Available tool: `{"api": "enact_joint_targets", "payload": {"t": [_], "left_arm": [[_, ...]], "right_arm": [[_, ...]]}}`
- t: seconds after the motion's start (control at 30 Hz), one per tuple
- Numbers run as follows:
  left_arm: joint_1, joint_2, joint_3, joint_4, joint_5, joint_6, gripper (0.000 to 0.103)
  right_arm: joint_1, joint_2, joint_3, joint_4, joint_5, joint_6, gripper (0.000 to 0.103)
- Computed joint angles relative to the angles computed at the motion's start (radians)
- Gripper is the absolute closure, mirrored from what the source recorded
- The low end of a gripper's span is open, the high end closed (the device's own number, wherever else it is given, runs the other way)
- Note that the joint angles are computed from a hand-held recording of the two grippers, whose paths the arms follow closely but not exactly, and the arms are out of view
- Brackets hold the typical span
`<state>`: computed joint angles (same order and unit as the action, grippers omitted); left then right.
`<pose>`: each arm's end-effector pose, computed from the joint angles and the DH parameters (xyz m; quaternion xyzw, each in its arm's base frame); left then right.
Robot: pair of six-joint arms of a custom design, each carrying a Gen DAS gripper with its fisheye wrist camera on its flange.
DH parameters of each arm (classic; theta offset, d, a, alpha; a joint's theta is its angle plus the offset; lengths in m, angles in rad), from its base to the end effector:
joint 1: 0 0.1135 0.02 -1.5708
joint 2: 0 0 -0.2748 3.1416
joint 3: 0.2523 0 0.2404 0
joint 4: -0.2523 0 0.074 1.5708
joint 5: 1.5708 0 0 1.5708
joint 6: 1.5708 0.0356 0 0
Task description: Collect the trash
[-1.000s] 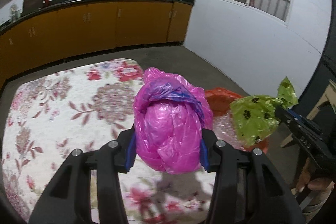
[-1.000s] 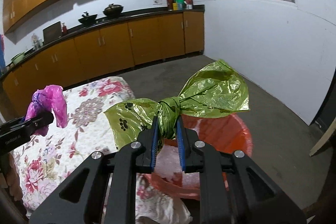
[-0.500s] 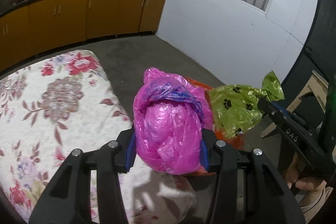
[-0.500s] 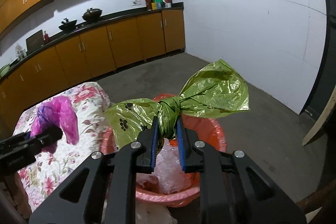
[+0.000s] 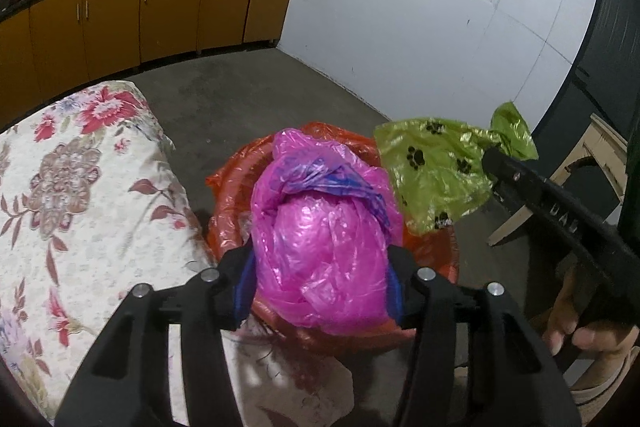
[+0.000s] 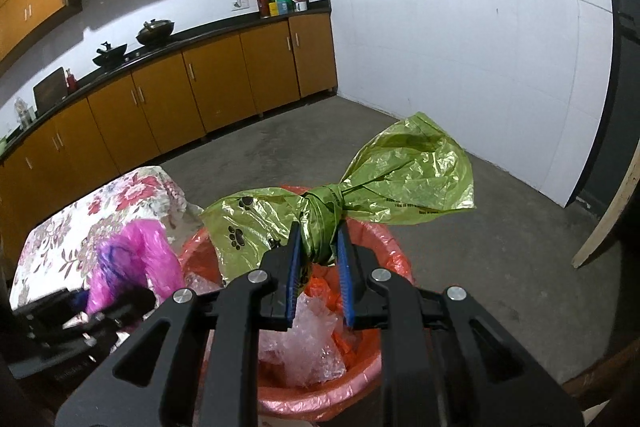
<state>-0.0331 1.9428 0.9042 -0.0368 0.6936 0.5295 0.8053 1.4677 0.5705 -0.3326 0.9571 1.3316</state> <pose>0.3370 -0.0339 0.1102 0.3332 0.8528 -0.2628 0.3045 0.1703 0.1352 0.1533 0.3030 0.8244 -0.0865 0.4703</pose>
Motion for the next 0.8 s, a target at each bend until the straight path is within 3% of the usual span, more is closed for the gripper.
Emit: {"api": "enact_joint_targets", "payload": {"t": [0.23,0.43,0.5,0.57,0.8], "left_arm": [[-0.022,0.065,0.025,0.016,-0.048,-0.009,0.041],[-0.003,0.07,0.023,0.008,-0.051,0.005,0.037],[0.012,0.056,0.006,0.016,-0.048,0.013,0.037],[0.03,0.036,-0.02,0.045,-0.045,0.016,0.036],[0.164,-0.103,-0.134,0.137,0.003,0.035,0.022]], "right_arm": [[-0.038,-0.029,-0.053,0.127,-0.04,-0.071,0.065],[-0.004,-0.037,-0.062,0.081,-0.028,-0.002,0.064],[0.027,-0.041,-0.054,0.011,-0.008,0.062,0.058],[0.049,-0.036,-0.031,-0.07,0.017,0.121,0.04],[0.228,0.064,0.113,-0.517,0.111,0.504,0.009]]}}
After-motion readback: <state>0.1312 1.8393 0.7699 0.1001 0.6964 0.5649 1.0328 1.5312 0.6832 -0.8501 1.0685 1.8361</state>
